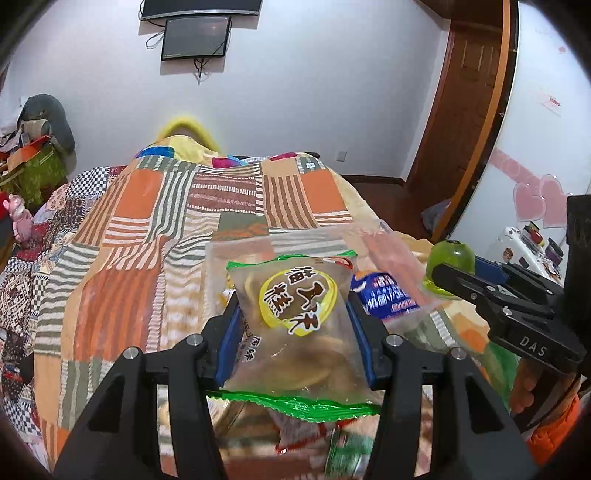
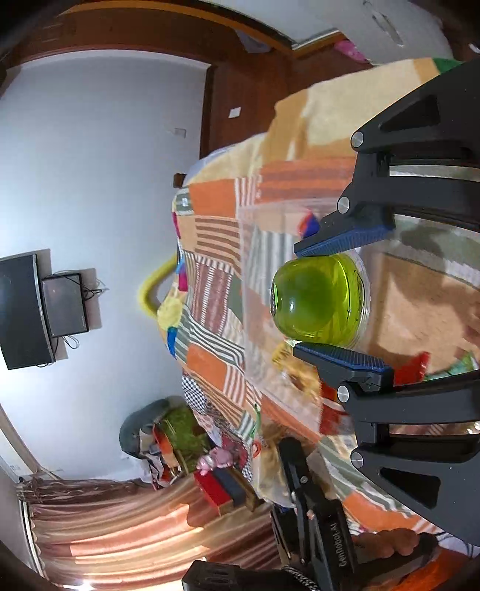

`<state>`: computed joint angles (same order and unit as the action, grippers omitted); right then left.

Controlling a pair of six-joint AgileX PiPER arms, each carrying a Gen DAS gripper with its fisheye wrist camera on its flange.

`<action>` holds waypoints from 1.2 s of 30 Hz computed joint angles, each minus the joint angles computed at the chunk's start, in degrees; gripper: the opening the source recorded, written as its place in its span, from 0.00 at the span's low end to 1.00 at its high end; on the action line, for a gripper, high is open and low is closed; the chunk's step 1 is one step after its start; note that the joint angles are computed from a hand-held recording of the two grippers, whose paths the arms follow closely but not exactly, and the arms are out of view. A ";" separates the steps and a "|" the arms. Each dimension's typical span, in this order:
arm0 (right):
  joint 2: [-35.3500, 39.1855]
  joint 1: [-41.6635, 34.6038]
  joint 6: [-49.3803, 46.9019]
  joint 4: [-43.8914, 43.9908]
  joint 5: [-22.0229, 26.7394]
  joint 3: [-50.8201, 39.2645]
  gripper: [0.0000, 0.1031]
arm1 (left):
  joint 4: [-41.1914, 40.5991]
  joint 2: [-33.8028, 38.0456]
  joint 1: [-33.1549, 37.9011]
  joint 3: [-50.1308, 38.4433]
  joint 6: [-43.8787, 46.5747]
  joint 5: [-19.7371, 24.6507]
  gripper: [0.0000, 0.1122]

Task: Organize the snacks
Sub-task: 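Carry the cake pack and green jelly cup over the clear box, then release the cake pack and jelly cup into the box with both tools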

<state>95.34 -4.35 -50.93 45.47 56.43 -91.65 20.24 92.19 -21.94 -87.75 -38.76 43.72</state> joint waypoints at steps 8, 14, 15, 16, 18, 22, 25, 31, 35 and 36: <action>7.64 3.51 6.93 -5.01 -1.78 -8.83 0.43 | -5.40 12.01 3.11 -12.98 5.06 2.97 0.46; 13.42 5.48 12.74 -10.78 -1.73 -14.78 0.43 | -8.67 18.99 4.81 -21.07 8.34 6.34 0.46; 14.16 5.65 13.39 -11.46 -1.42 -15.54 0.43 | -10.74 19.62 5.36 -21.66 9.65 6.16 0.46; 15.02 5.74 13.99 -11.99 -0.90 -16.55 0.43 | -12.00 20.06 5.66 -22.10 10.43 6.14 0.47; 16.31 6.06 15.18 -13.24 -0.26 -17.85 0.43 | -11.60 21.83 5.58 -24.25 10.28 7.38 0.47; 17.12 6.35 16.51 -15.26 0.49 -18.36 0.43 | -11.03 23.61 5.71 -25.80 9.58 8.72 0.47; 15.67 5.43 14.92 -13.62 -0.23 -16.65 0.43 | -11.52 22.92 5.92 -24.48 9.65 7.90 0.49; 11.97 2.59 10.97 -9.41 1.69 -14.49 0.43 | -8.67 17.20 5.26 -19.15 7.21 5.66 0.50; 8.41 0.84 7.07 -6.34 3.30 -11.66 0.43 | -4.44 11.80 3.53 -14.82 5.01 5.62 0.50; 6.83 0.29 5.69 -5.25 3.53 -10.06 0.43 | -3.57 10.18 3.12 -13.36 4.49 5.56 0.51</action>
